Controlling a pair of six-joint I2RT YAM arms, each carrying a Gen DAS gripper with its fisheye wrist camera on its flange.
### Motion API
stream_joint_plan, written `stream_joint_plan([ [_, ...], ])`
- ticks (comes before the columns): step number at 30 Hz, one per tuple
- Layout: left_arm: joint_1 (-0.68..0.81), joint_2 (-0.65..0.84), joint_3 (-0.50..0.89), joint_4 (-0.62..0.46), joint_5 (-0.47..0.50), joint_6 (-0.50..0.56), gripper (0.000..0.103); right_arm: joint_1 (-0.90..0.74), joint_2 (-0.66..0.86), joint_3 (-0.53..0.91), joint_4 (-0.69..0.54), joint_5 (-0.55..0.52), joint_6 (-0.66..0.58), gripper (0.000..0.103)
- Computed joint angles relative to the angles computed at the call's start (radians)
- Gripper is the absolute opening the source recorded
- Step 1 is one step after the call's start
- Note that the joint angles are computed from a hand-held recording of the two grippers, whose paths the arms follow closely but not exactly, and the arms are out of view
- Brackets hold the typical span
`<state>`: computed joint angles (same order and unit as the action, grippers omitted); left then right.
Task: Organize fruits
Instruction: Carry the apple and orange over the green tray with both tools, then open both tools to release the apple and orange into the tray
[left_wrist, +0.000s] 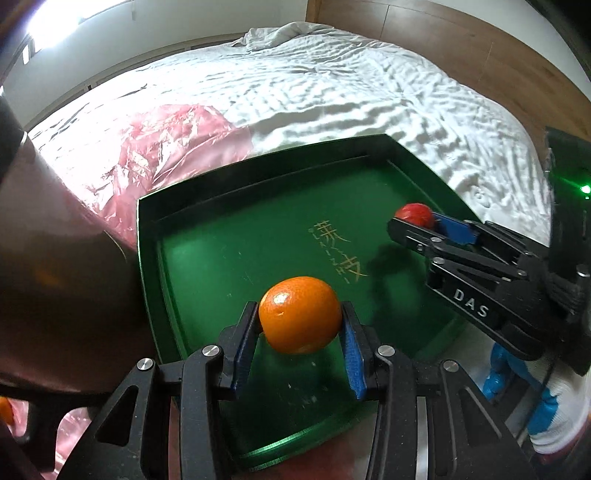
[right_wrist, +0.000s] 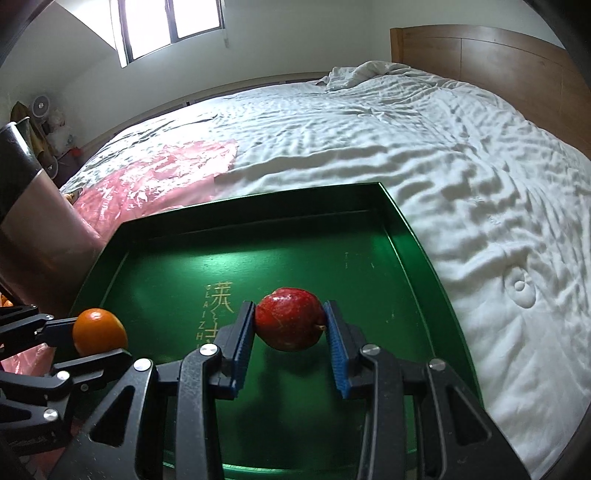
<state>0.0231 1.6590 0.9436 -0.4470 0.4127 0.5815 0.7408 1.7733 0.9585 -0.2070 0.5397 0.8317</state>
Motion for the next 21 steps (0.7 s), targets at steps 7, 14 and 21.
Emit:
stream_joint_plan([
  [7, -0.007, 0.050, -0.003, 0.040, -0.034, -0.018, 0.038, -0.008, 0.042, 0.022, 0.007, -0.009, -0.002, 0.063],
  [14, -0.015, 0.051, -0.022, 0.067, -0.054, -0.008, 0.038, -0.008, 0.053, 0.029, -0.008, -0.014, 0.013, 0.063],
  [21, -0.012, 0.047, -0.015, 0.059, -0.061, -0.004, 0.039, -0.011, 0.062, 0.055, -0.048, -0.027, 0.041, 0.084],
])
